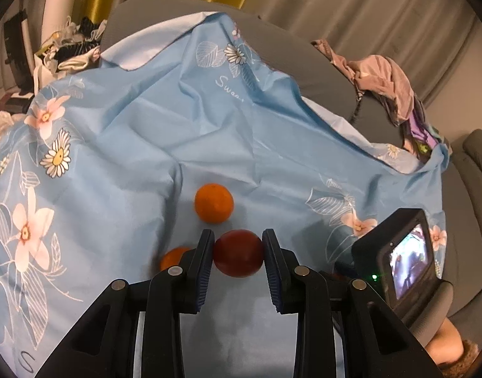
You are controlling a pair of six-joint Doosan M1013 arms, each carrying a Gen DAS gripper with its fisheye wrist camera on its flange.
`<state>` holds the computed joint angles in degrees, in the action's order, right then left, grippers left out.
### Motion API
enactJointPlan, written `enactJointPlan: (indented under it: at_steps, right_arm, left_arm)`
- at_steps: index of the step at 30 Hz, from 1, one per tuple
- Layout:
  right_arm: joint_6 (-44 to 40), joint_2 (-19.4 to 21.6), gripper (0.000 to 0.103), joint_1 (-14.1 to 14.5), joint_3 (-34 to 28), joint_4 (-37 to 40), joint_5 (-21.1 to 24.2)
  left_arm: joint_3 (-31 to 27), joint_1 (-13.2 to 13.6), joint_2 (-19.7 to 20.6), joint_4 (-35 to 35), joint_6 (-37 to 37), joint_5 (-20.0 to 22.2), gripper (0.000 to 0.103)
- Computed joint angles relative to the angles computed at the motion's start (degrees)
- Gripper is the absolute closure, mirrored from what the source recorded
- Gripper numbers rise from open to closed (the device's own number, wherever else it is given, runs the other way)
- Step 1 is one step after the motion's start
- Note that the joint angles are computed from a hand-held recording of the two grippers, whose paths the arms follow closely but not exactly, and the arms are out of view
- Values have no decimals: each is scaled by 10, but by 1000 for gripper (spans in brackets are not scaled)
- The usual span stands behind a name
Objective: Organize fruits
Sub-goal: 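Grasp a red tomato with the left tool while the right tool grasps another tomato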
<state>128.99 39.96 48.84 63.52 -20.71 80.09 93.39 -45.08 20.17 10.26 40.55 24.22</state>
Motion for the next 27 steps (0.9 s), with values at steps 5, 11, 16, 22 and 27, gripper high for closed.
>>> enactJointPlan:
  at_steps: [5, 11, 16, 22, 27]
  right_arm:
    - [19, -13, 101, -5, 17, 23, -34]
    - [40, -36, 94, -18, 31, 71, -56]
    - [106, -73, 47, -9, 65, 70, -106]
    - [216, -108, 51, 41, 138, 39, -224]
    - [266, -85, 62, 62, 134, 2, -168]
  left_arm:
    - [2, -1, -2, -5, 9, -7, 72]
    - [1, 1, -3, -9, 10, -2, 72]
    - [0, 1, -3, -17, 28, 3, 72]
    - [11, 3, -14, -8, 20, -7, 72]
    - [16, 4, -19, 9, 0, -10, 72]
